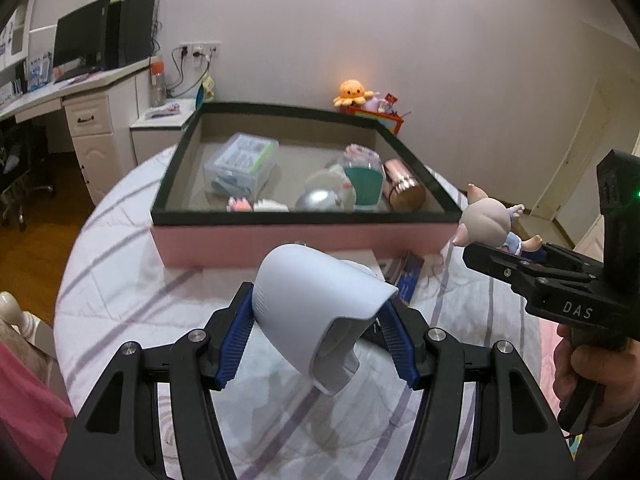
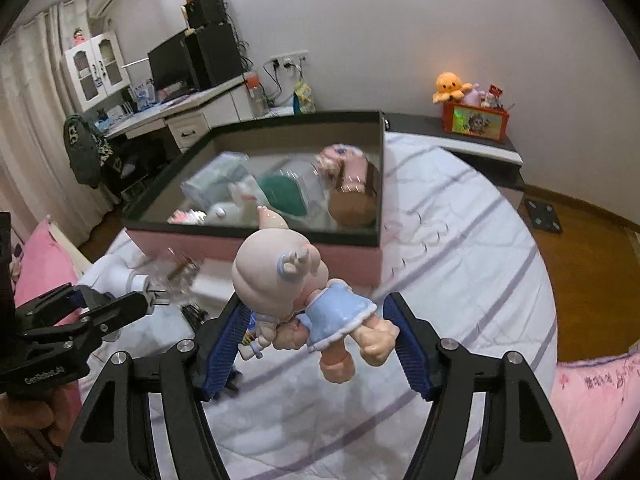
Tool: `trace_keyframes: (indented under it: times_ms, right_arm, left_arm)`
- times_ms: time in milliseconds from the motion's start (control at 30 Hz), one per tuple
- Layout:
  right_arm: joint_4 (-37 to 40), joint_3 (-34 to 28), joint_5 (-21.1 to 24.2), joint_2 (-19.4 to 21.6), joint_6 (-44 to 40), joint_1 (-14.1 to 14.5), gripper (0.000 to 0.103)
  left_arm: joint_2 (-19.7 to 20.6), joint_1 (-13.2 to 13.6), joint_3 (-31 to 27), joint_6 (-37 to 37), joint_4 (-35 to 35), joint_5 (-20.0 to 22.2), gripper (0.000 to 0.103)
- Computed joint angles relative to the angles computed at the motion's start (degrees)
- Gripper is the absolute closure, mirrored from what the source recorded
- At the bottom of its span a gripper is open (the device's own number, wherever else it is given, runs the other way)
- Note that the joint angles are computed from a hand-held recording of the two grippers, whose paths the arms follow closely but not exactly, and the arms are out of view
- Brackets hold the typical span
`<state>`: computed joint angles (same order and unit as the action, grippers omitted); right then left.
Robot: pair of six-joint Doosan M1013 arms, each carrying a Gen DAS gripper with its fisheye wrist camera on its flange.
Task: Organize rigid objects
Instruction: 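Carry the hair dryer and doll into the pink box and open both tools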
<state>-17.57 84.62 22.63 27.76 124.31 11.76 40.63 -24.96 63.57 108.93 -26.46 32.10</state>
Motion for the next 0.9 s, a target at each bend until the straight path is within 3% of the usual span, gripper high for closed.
trace_keyframes:
  times_ms: [267, 467, 900]
  right_arm:
    - [2.55, -3.28, -1.18, 1.20, -4.69, 0.07, 0.033]
    - [2.17, -7.06, -1.82, 2.58, -6.12, -0.50, 0.033]
    - [6.34, -17.88, 1.75, 9.22, -10.00, -1.97, 0.033]
  left_arm:
    - [1.48, 0.36, -4.33, -0.95, 1.50, -1.83, 0.041]
    - [4.53, 0.69, -10.96, -2.69, 3.19, -2.05, 0.041]
    - [15.31, 0.94, -30.87, -8.34, 8.00, 6.14, 0.041]
